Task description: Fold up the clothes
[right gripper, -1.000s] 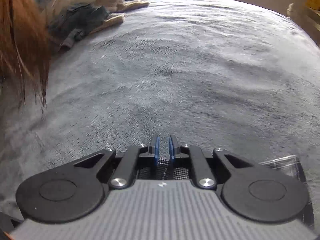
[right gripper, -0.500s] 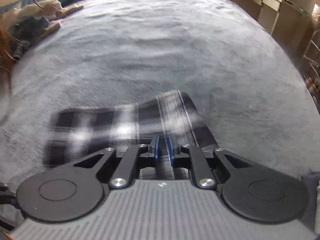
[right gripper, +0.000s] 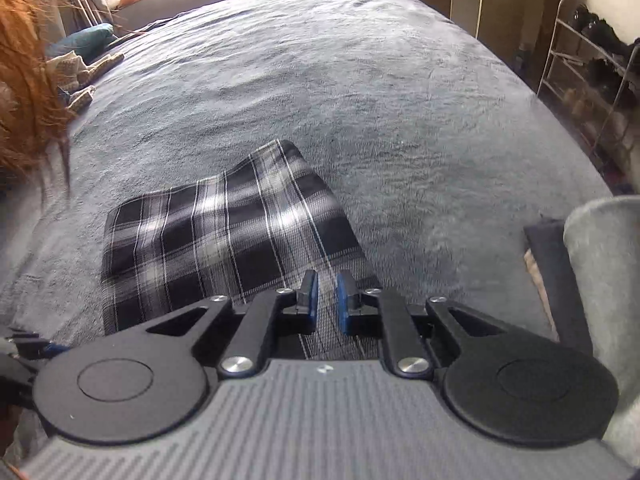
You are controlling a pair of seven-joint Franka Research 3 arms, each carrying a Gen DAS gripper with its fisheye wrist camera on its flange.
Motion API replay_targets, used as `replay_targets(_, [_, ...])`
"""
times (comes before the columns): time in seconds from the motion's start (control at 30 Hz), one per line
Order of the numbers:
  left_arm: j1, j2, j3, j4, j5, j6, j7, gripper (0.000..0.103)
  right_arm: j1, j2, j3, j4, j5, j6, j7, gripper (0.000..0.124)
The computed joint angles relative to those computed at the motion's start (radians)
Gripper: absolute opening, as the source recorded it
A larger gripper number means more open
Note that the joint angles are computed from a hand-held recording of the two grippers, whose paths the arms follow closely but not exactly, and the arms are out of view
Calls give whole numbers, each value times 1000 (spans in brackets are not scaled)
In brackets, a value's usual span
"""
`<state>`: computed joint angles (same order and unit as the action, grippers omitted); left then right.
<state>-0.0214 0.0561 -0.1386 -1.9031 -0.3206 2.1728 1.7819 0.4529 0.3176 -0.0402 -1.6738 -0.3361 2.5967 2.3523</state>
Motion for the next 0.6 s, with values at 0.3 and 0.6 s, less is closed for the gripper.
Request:
replay_targets(0.3, [-17, 10, -11, 88, -2, -161, -101, 85, -47, -35, 92, -104, 170, -79, -389, 10])
replay_targets(0.6, [-17, 4, 3, 90, 4, -17, -272, 77, -163, -116, 120, -188, 563, -2, -685, 11])
